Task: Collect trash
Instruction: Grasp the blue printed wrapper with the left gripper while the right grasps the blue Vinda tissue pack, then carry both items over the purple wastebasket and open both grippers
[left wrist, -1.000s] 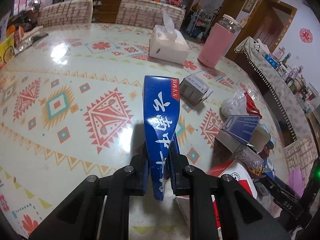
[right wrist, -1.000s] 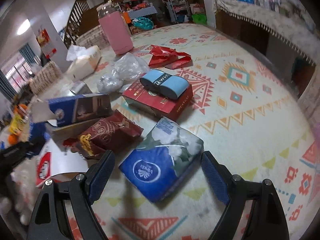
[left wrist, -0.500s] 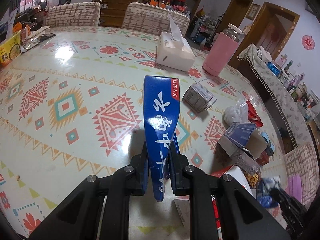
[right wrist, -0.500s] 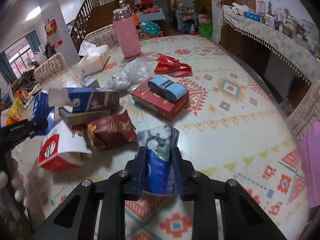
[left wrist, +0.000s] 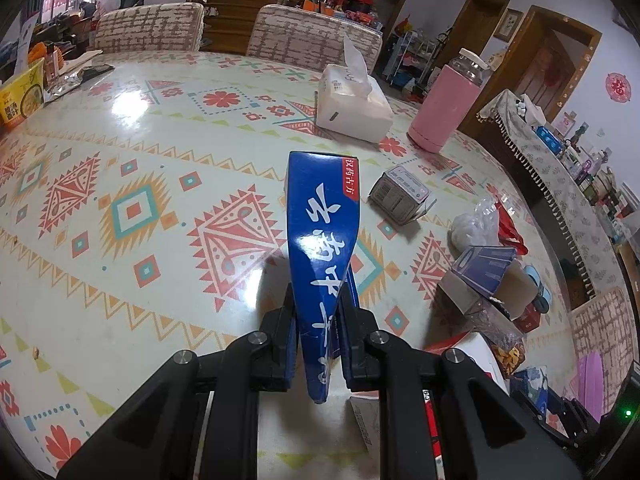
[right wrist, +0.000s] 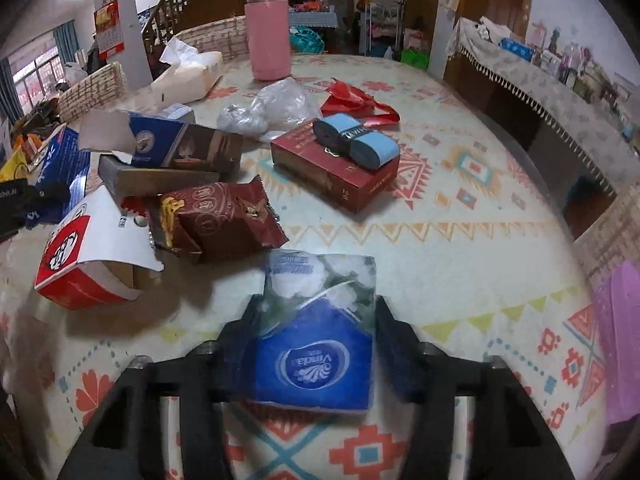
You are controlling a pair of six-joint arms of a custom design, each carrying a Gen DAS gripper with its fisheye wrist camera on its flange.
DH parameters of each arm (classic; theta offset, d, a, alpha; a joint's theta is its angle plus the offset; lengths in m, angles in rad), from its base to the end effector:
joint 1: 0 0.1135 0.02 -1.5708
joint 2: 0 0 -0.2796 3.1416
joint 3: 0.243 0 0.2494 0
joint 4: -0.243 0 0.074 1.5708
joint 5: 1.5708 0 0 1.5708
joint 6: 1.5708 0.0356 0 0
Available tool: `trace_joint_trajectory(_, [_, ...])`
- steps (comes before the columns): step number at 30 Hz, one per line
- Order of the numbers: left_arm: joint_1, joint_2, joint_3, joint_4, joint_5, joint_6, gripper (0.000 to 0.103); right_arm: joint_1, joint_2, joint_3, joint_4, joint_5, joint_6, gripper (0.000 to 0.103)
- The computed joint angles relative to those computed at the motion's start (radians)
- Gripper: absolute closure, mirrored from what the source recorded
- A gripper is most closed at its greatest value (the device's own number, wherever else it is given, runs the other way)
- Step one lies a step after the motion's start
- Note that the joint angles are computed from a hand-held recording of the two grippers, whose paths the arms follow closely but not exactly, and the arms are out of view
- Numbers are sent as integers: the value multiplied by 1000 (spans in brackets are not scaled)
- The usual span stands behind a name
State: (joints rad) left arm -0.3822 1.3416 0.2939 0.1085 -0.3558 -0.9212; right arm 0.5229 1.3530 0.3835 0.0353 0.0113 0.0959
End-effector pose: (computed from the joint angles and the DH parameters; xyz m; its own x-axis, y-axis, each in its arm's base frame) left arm 0.1835 -0.0604 0.1194 -0.5794 -0.5716 -0.5810 -0.5003 0.8122 -0.3001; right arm 0.1831 0.1051 0.1327 -0.7407 -0.3164 -0.5926 -0.4246 0.9041 0.0479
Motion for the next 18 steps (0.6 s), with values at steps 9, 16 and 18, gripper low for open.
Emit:
trace_joint_trajectory(9, [-23, -39, 2, -30, -34, -8, 87, -312, -329, -80, -234, -318, -144, 49])
trace_joint_trajectory(16, [-146, -158, 34, -182, -172, -84, 87, -853, -403, -47, -551, -670, -527, 49])
trace_joint_trajectory(18, [-234, -203, 57, -270, -240, -141, 87, -941, -380, -28, -600, -713, -611, 49])
